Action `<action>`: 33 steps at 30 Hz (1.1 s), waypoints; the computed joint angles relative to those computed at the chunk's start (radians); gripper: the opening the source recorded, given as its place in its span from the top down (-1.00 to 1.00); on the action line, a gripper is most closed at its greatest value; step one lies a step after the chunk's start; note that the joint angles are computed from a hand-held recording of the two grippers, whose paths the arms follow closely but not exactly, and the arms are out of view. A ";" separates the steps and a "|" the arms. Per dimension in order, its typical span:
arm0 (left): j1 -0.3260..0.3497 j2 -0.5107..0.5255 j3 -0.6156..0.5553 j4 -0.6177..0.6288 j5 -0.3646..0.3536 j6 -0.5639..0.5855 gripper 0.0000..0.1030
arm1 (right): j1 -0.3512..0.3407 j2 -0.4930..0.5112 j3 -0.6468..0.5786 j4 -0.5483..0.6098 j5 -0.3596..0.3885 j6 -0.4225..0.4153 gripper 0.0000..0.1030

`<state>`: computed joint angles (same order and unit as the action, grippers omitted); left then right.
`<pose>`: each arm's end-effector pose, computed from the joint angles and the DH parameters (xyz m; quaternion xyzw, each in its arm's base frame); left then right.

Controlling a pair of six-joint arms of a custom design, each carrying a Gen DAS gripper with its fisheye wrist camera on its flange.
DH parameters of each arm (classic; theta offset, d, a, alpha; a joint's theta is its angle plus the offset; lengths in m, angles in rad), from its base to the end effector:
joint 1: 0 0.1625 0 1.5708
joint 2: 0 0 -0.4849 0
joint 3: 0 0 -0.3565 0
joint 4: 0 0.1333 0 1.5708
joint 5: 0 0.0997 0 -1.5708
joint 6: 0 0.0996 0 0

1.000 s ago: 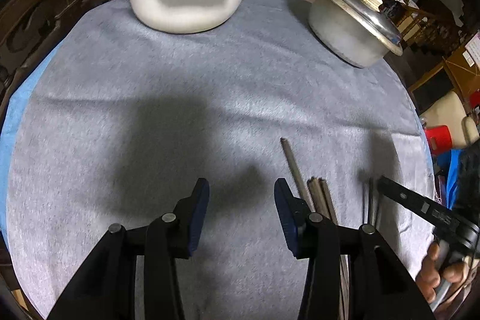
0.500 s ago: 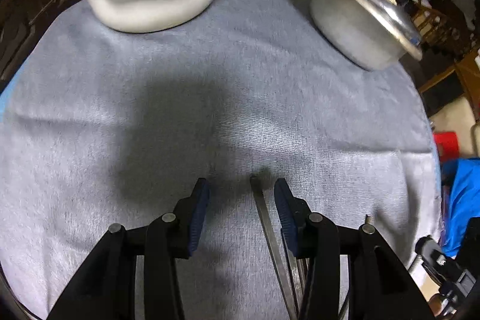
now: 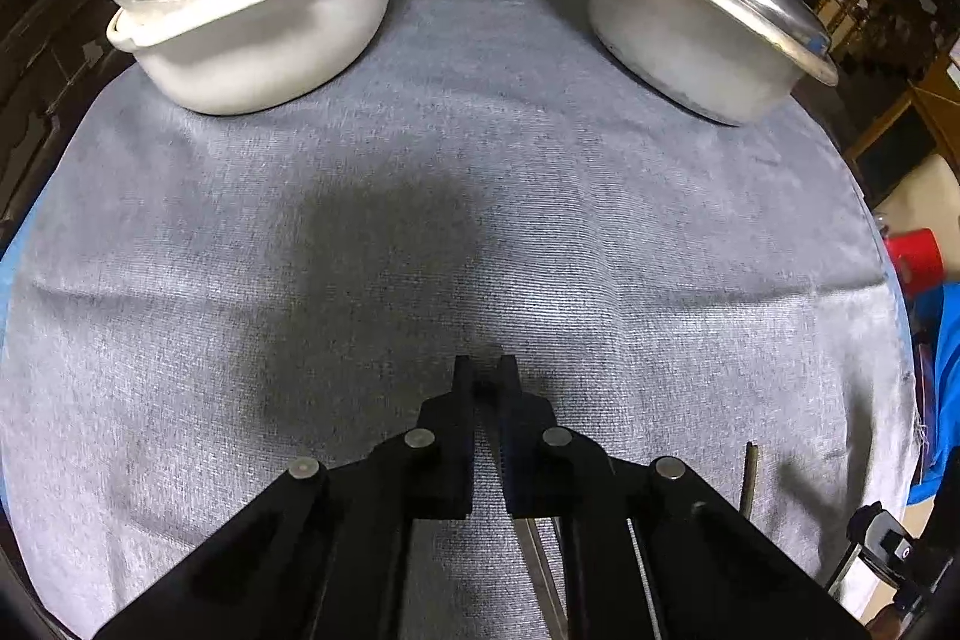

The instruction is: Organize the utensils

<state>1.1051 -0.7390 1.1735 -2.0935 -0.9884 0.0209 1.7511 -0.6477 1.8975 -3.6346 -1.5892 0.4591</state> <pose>-0.1860 -0.7889 0.2650 0.2183 0.9318 -0.1045 0.2704 0.2441 -0.6061 0.1209 0.1312 0.9089 -0.3784 0.1164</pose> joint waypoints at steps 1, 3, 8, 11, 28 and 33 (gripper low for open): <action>0.001 -0.001 -0.002 0.001 -0.006 0.001 0.87 | -0.003 -0.001 0.005 -0.007 0.003 0.003 0.86; 0.003 -0.010 0.007 -0.004 -0.010 0.007 0.89 | -0.010 -0.004 0.011 -0.016 0.010 0.011 0.86; 0.000 -0.032 0.031 -0.024 -0.021 0.029 0.89 | -0.014 -0.021 0.027 -0.036 0.019 0.022 0.86; -0.006 -0.043 0.029 -0.040 -0.035 0.047 0.89 | -0.004 -0.029 0.027 -0.053 0.020 0.021 0.86; -0.012 -0.100 0.017 0.055 -0.060 -0.046 0.89 | 0.097 -0.046 0.067 -0.134 -0.167 -0.041 0.86; -0.002 -0.077 -0.009 0.109 -0.051 -0.105 0.89 | 0.084 -0.055 0.081 -0.130 -0.171 -0.033 0.86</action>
<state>1.1033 -0.8161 1.1640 -1.9840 -1.0394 -0.0838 1.8356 -0.7023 1.9789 -3.7643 -1.7599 0.4256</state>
